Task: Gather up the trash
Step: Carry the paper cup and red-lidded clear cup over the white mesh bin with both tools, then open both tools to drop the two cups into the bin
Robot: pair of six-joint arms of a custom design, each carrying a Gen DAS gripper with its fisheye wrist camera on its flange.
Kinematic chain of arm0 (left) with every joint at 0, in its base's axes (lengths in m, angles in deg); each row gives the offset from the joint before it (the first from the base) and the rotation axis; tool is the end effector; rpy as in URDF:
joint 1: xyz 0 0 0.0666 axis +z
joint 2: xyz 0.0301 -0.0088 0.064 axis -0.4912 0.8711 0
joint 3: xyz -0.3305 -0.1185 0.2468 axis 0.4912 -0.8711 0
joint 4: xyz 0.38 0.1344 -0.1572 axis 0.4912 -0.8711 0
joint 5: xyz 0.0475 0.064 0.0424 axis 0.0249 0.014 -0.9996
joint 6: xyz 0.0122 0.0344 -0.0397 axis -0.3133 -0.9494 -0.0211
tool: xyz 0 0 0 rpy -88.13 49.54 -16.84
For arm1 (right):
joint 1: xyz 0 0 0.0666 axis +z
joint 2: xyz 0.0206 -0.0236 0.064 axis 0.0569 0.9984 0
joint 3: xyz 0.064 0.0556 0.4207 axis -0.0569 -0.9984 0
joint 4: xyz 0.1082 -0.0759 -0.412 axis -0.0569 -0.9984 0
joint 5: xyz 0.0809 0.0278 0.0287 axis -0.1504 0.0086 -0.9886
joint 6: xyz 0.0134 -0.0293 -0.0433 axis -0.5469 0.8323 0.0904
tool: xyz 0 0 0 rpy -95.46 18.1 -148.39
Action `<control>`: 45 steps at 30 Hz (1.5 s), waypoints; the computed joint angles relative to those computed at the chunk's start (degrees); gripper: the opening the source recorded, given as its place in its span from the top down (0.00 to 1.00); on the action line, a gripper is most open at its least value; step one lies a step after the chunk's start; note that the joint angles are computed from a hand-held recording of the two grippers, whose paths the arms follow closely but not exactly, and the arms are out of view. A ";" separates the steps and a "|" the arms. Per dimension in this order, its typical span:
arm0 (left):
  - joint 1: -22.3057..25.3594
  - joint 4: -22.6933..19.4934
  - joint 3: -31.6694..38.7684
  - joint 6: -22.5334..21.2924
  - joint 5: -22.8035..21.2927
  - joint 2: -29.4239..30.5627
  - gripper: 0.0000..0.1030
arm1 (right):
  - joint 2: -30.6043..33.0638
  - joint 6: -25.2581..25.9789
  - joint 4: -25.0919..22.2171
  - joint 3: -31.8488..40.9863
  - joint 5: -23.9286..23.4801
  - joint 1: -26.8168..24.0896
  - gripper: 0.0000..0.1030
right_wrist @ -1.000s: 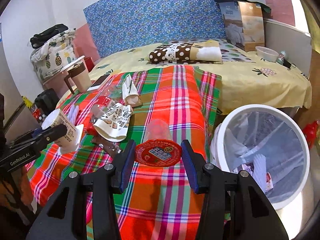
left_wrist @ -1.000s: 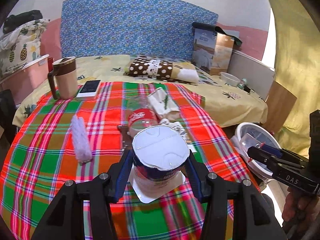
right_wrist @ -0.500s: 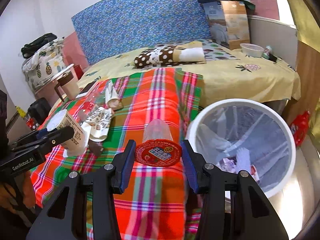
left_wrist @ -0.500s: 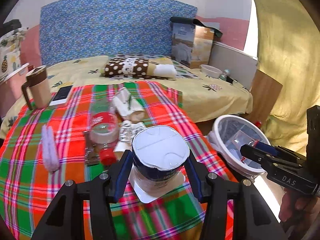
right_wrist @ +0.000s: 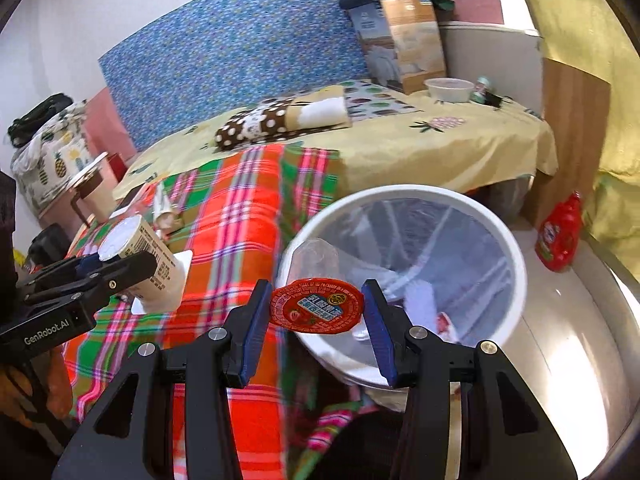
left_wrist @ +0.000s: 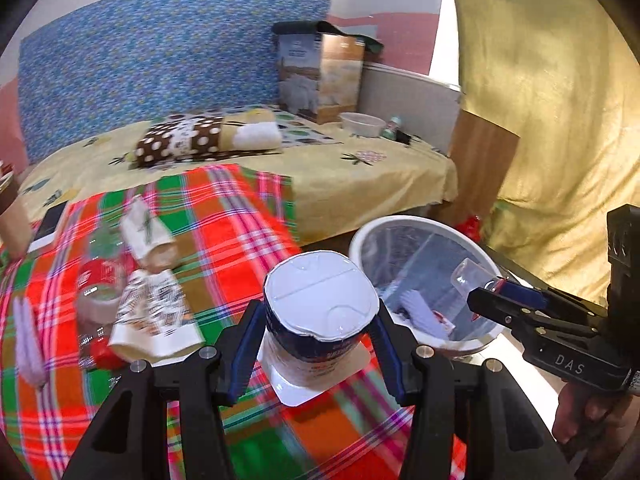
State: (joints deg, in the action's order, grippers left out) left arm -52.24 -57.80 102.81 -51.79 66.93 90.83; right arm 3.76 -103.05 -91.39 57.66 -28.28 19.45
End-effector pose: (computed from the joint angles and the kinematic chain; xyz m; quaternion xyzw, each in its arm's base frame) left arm 0.7045 -0.3132 0.3274 0.3517 0.8325 -0.2300 0.3610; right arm 0.5639 0.1476 0.3176 0.2516 0.8740 -0.0109 0.4155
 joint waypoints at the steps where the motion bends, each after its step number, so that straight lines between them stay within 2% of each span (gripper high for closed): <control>1: -0.42 -0.38 0.49 -0.39 0.24 0.34 0.49 | -0.17 -0.37 -0.19 -0.23 0.23 -0.07 0.53; 20: -5.51 -6.41 8.61 -4.73 3.60 6.56 0.49 | -1.65 -4.84 -2.31 -3.91 -0.34 -3.29 0.53; 27: -6.47 -9.00 11.37 -6.07 5.36 8.69 0.49 | -1.22 -4.80 -3.74 -4.12 -2.10 -4.35 0.53; 33: -7.10 -11.34 13.81 -7.25 5.90 10.46 0.48 | -1.06 -4.82 -5.17 -4.10 -1.64 -4.57 0.53; 39: -7.13 -10.58 14.11 -6.35 5.17 10.99 0.48 | -1.22 -5.35 -5.27 -4.44 -1.07 -4.87 0.52; 41: -7.17 -10.61 14.58 -5.95 4.87 11.26 0.47 | -1.35 -5.22 -5.07 -4.57 -0.67 -4.91 0.51; 43: -7.05 -10.17 14.32 -5.43 5.32 11.17 0.38 | -1.43 -5.12 -4.93 -4.61 -0.35 -4.85 0.43; 45: -6.95 -9.72 14.25 -5.09 5.50 11.12 0.36 | -1.40 -5.07 -4.76 -4.50 -0.21 -4.77 0.41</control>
